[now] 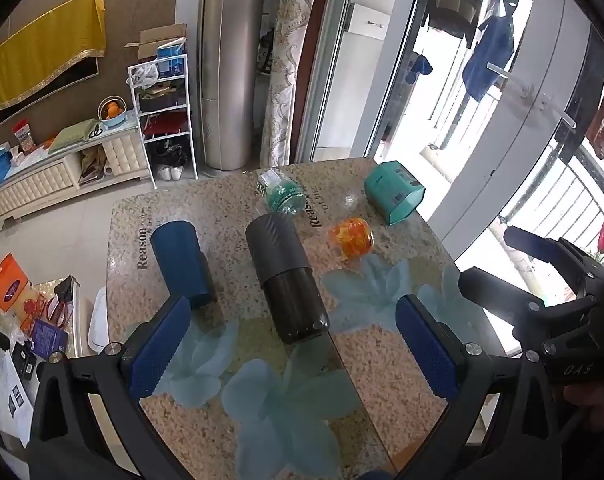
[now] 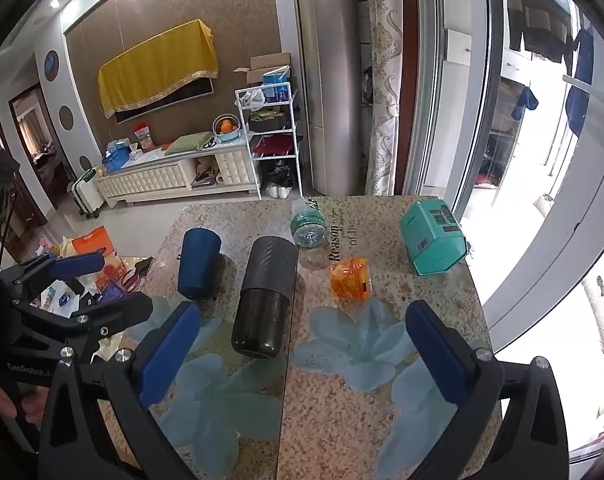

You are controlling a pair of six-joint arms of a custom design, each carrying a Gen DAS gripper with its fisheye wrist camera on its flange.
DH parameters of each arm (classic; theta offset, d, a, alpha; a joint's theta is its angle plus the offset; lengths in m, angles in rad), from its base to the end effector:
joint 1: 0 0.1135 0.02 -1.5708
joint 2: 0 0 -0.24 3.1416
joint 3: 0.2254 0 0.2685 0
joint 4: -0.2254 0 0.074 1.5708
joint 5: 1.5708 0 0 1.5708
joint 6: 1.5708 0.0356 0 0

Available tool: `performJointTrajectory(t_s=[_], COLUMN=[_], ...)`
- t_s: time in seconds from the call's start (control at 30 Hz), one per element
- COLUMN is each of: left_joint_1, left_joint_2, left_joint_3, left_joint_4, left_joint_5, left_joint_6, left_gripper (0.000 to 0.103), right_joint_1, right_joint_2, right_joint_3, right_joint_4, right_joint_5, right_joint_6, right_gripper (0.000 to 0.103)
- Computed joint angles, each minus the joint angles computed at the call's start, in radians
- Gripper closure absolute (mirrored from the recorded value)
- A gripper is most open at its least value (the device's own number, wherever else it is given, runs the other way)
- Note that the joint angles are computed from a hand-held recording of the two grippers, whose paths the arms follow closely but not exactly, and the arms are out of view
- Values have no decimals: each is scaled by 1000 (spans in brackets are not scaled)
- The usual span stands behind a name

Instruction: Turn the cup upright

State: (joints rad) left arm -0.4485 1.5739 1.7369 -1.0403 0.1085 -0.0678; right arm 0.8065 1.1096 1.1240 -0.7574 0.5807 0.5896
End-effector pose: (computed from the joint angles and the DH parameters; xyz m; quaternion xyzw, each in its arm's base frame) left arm 0.3040 -0.1505 0.3711 0.1958 0.9186 -0.1359 0.3151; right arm 0.1874 0.1673 0.3220 0.0195 0.8845 0.0469 0.4637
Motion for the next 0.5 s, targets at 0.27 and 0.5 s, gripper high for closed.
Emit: performJointTrajectory(t_s=[0.27,0.5], left_joint_1=[24,72], left_joint_2=[1,17], left_joint_3=[10,22], left_joint_4=[-10,-25], left_joint_5=[36,92], left_joint_6=[-12,-22], left_gripper=[0,0], right_joint_1=[12,4], right_joint_2=[27,70], right_joint_3=[11,41], right_joint_4=[0,-7], right_joint_5=[12,-3], right_joint_6=[8,2], right_gripper=[0,0])
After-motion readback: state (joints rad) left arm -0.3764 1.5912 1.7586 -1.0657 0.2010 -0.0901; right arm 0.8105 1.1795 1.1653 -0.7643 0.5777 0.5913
